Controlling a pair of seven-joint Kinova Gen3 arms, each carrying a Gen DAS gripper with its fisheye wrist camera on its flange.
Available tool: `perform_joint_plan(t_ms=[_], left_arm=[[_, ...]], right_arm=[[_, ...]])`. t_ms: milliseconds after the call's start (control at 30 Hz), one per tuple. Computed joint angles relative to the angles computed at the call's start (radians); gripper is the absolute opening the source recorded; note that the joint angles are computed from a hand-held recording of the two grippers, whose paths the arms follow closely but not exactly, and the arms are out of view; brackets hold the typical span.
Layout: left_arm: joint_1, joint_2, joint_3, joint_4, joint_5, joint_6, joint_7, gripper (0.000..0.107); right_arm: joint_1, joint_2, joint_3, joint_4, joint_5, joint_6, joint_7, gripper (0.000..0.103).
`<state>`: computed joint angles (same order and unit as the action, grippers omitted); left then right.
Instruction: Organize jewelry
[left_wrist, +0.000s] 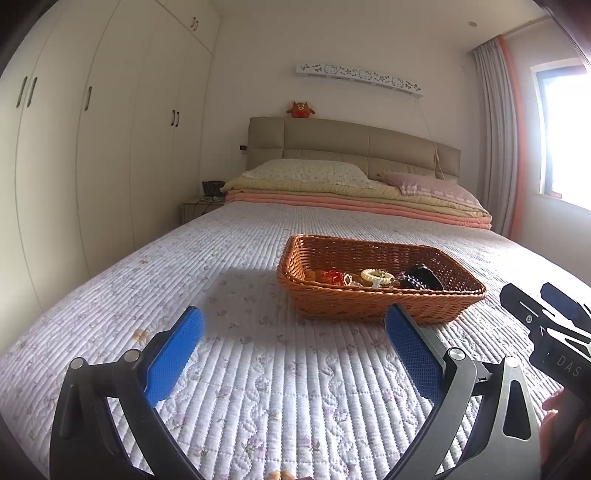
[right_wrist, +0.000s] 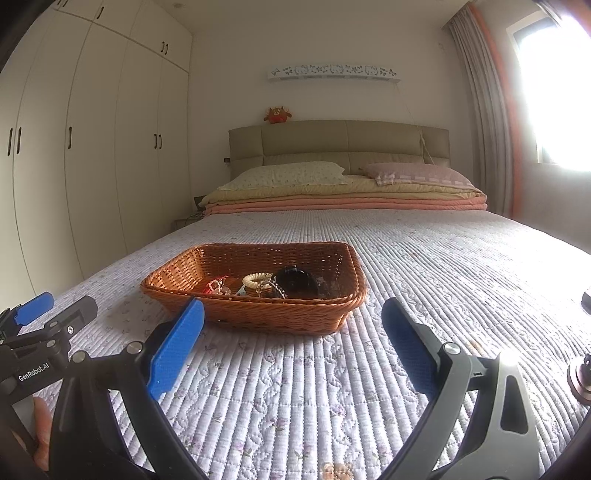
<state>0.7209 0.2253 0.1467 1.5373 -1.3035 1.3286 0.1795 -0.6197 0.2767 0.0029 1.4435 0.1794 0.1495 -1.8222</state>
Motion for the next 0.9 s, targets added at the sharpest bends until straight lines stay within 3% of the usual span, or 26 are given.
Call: perform_joint_plan(t_ms=[900], left_arm=[[-0.005,0.003,-0.004,-0.012,0.024,-0.001,-0.009,0.095]], right_arm=[[-0.001,0.004,0.001,-0.006,0.003,0.009,-0.004,0.093]])
